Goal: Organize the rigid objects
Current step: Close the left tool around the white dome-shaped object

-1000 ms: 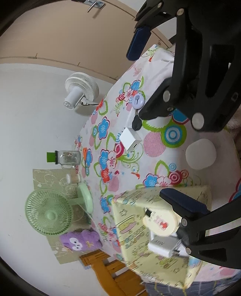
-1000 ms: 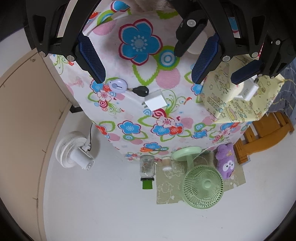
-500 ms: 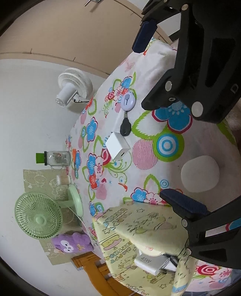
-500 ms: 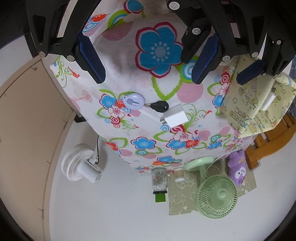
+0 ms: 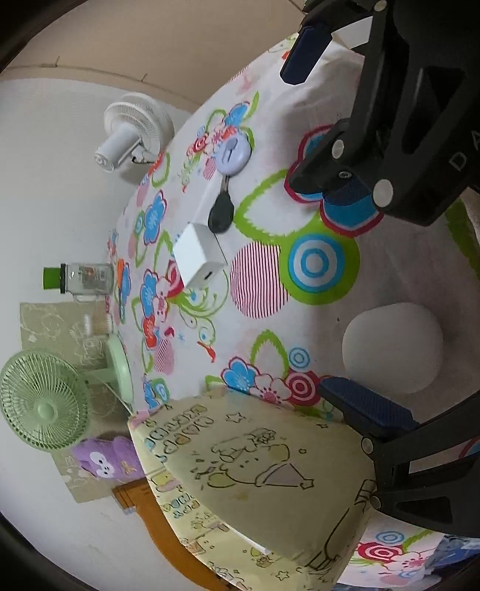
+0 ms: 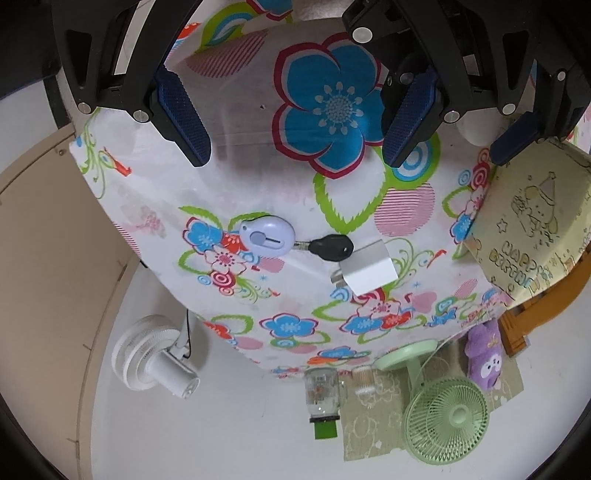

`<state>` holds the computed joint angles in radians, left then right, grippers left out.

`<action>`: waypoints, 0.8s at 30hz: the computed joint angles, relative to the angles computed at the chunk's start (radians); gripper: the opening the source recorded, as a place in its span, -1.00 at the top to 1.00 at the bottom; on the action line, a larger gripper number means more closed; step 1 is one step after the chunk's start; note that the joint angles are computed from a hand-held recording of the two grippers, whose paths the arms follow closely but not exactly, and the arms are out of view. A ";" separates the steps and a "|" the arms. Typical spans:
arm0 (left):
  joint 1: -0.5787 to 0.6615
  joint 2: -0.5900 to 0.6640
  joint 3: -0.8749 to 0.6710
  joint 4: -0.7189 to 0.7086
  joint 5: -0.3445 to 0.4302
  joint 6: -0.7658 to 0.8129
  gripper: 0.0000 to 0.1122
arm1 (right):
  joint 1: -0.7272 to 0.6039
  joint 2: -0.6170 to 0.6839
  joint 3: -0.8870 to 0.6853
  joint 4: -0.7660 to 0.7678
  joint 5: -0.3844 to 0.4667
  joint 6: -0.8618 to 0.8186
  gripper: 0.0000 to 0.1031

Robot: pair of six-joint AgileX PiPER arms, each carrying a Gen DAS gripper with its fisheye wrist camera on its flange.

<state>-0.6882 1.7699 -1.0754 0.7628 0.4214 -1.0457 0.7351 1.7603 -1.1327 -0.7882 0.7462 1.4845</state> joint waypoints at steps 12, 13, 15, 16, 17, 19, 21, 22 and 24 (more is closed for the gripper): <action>0.010 -0.016 0.056 0.021 -0.007 -0.081 -0.70 | 0.013 0.035 -0.027 0.017 -0.001 -0.032 -0.86; 0.010 -0.021 0.068 0.031 -0.013 -0.098 -0.70 | 0.018 0.038 -0.028 0.016 0.003 -0.030 -0.86; 0.002 -0.033 0.098 0.101 -0.025 -0.171 -0.70 | 0.029 0.042 -0.023 0.012 0.002 -0.020 -0.86; 0.001 -0.038 0.107 0.114 -0.029 -0.187 -0.69 | 0.034 0.043 -0.020 0.010 0.001 -0.012 -0.86; -0.001 -0.044 0.118 0.128 -0.036 -0.203 -0.68 | 0.041 0.040 -0.014 -0.003 0.002 0.008 -0.86; -0.005 -0.055 0.137 0.172 -0.048 -0.250 -0.59 | 0.051 0.038 -0.008 -0.012 0.009 0.020 -0.86; -0.016 -0.065 0.151 0.204 -0.056 -0.263 -0.43 | 0.054 0.029 0.004 -0.016 0.001 0.031 -0.86; -0.022 -0.069 0.154 0.217 -0.060 -0.264 -0.28 | 0.050 0.023 0.014 -0.014 -0.010 0.043 -0.86; -0.021 -0.073 0.152 0.200 -0.074 -0.231 -0.05 | 0.048 0.019 0.021 -0.013 -0.015 0.053 -0.86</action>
